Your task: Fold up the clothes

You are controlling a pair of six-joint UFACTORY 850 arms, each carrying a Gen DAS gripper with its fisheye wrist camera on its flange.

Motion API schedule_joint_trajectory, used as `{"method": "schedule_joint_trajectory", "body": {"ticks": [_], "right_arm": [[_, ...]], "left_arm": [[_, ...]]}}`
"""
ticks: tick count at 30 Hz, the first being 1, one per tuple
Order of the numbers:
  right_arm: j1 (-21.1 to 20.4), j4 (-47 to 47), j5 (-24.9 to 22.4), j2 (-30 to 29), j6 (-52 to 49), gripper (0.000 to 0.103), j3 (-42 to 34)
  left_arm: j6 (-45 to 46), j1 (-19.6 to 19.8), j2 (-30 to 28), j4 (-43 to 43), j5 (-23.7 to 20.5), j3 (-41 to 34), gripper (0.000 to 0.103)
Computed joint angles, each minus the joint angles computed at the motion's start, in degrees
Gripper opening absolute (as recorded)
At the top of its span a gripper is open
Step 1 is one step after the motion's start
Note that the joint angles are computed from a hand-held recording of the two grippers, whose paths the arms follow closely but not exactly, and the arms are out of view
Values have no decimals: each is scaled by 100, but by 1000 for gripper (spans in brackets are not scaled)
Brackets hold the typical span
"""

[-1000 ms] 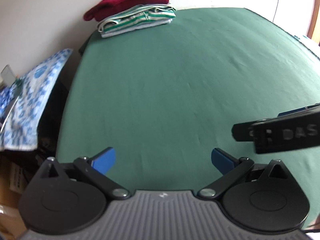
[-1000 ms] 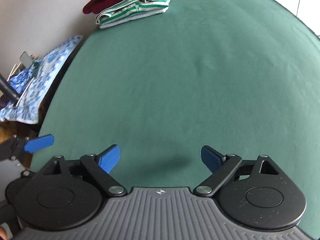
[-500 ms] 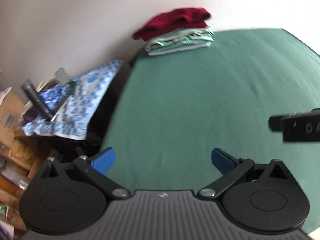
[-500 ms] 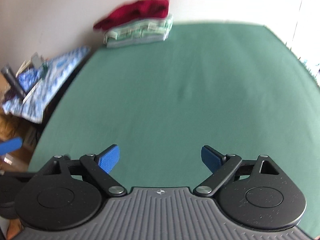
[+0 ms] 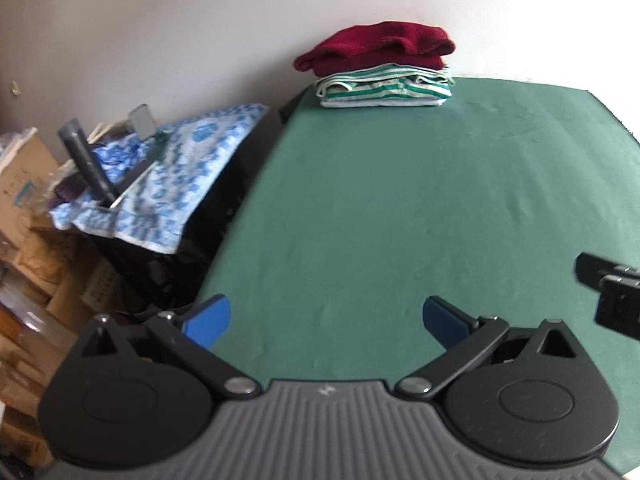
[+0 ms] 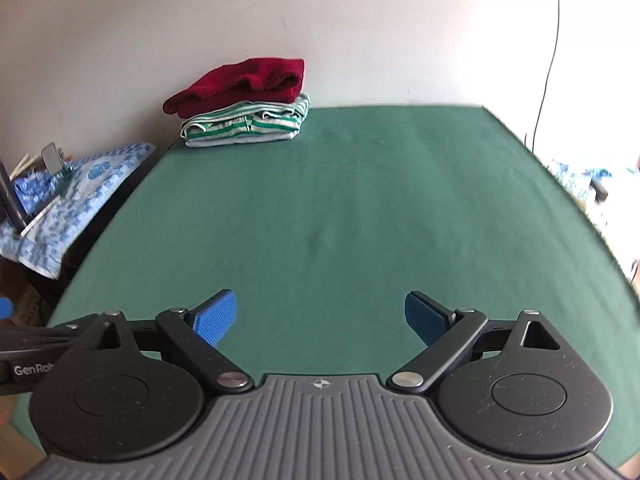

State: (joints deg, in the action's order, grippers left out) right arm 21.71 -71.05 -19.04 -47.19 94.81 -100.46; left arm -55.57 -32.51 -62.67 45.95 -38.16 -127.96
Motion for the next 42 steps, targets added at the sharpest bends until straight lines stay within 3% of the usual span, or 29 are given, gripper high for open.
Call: {"method": "schedule_joint_trajectory", "body": {"ticks": [5,15,22,30,34,42], "right_arm": [[165,1339,-634,-495,-1055,93,-912],[519,1647,-1586,-1377,-1150,94,-2441],[669,1946,-1929,-1701,-1126,94,-2975],[788,1489,-1857,-1681,-788,94,-2950],[758,1310,-1747,-1678,-924,94,-2974],[550,1794,-1309,-1497,-1689,94,-2668]], "left_arm": [[602,139,-74,-196,201,-166,102],[1850,516,-1,-1003,993,-33,103],[2094,733,224,-1330,1494,451,102],[1567,888,547,-1294,1878,1011,102],[929,863,471,-882,1588,847,102],[935,711,83,-1242,928,173,102]]}}
